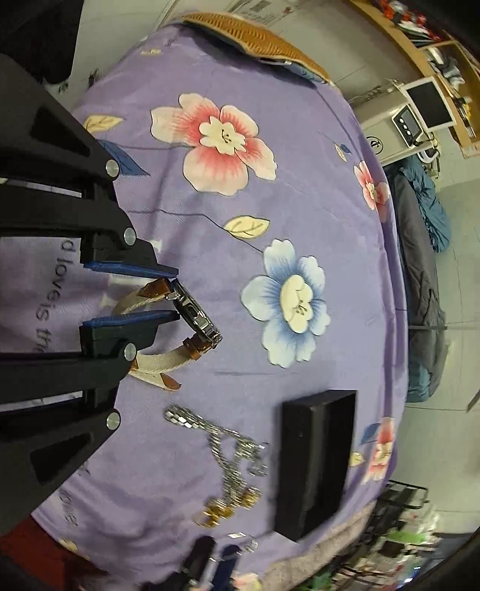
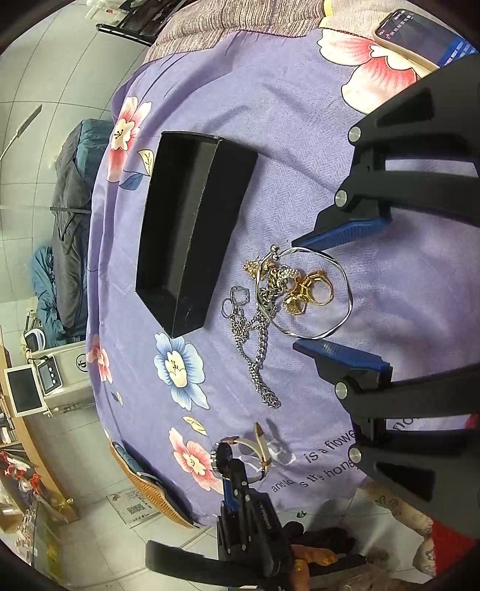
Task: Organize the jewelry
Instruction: 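Lift the watch with the left gripper and drop it into the black box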
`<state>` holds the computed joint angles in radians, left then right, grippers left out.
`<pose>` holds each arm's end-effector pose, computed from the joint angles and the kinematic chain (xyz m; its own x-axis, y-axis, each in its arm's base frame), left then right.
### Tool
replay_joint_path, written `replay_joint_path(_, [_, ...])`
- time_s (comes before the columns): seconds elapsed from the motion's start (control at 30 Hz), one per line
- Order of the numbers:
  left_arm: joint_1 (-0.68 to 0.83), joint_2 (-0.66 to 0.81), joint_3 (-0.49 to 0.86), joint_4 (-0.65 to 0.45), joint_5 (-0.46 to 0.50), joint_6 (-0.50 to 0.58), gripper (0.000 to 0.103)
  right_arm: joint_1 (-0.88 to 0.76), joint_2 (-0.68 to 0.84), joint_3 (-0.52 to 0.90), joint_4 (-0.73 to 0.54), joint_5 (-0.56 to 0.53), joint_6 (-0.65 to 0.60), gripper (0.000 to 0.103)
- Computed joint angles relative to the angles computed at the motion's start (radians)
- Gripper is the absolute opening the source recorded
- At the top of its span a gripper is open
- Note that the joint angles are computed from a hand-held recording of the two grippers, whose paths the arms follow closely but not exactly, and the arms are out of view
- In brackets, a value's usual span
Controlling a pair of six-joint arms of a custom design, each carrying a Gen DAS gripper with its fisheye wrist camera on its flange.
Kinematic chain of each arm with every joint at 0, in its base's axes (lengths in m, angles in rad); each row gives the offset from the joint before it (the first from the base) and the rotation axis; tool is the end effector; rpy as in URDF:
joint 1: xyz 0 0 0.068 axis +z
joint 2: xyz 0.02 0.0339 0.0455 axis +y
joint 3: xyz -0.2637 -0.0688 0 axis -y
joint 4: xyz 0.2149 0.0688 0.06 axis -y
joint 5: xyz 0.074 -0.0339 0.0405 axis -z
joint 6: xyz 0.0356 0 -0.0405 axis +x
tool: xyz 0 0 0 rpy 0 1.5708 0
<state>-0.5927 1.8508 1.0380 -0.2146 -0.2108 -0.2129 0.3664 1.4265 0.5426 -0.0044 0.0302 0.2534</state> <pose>0.2865 -0.1840 0.1590 -0.7904 0.2832 -0.5432 0.2962 0.9529 0.0658 0.2187 0.0828 0.1613 -0.7867 -0.0335 -0.6165 -0.1478 0.9797 0.1354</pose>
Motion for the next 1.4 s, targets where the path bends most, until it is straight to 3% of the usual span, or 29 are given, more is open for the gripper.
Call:
replay_joint_path(0.13, [-0.017, 0.024, 0.064, 0.030, 0.051, -0.034, 0.017, -0.032, -0.005, 0.020, -0.012, -0.013, -0.007, 0.049])
replay_joint_path(0.33, [-0.061, 0.144, 0.270, 0.030, 0.118, -0.054, 0.017, -0.100, 0.000, 0.102, -0.048, -0.011, -0.040, 0.049])
replay_joint_path(0.6, [-0.086, 0.324, 0.547, -0.027, 0.105, -0.068, 0.017, -0.211, 0.091, 0.193, 0.000, -0.040, 0.000, 0.049])
replay_joint_path(1.0, [-0.103, 0.486, 0.795, -0.122, 0.095, -0.049, 0.018, -0.234, 0.259, 0.280, 0.071, 0.019, 0.021, 0.050])
replay_joint_path(1.1, [-0.107, 0.483, 0.776, -0.093, 0.086, -0.046, 0.024, -0.240, 0.265, 0.274, 0.077, 0.015, 0.022, 0.052])
replay_joint_path(1.17, [-0.111, 0.477, 0.765, -0.080, 0.073, -0.038, 0.024, -0.240, 0.272, 0.281, 0.071, 0.018, 0.025, 0.070])
replay_joint_path(1.27, [-0.121, 0.444, 0.723, -0.045, 0.040, -0.014, 0.031, -0.236, 0.244, 0.258, 0.097, 0.044, 0.032, 0.073])
replay_joint_path(1.33, [-0.125, 0.415, 0.677, -0.001, 0.009, -0.007, 0.055, -0.234, 0.228, 0.251, 0.103, 0.060, 0.029, 0.073])
replay_joint_path(1.4, [-0.122, 0.382, 0.622, 0.037, -0.019, -0.014, 0.066, -0.241, 0.214, 0.246, 0.098, 0.056, 0.036, 0.073])
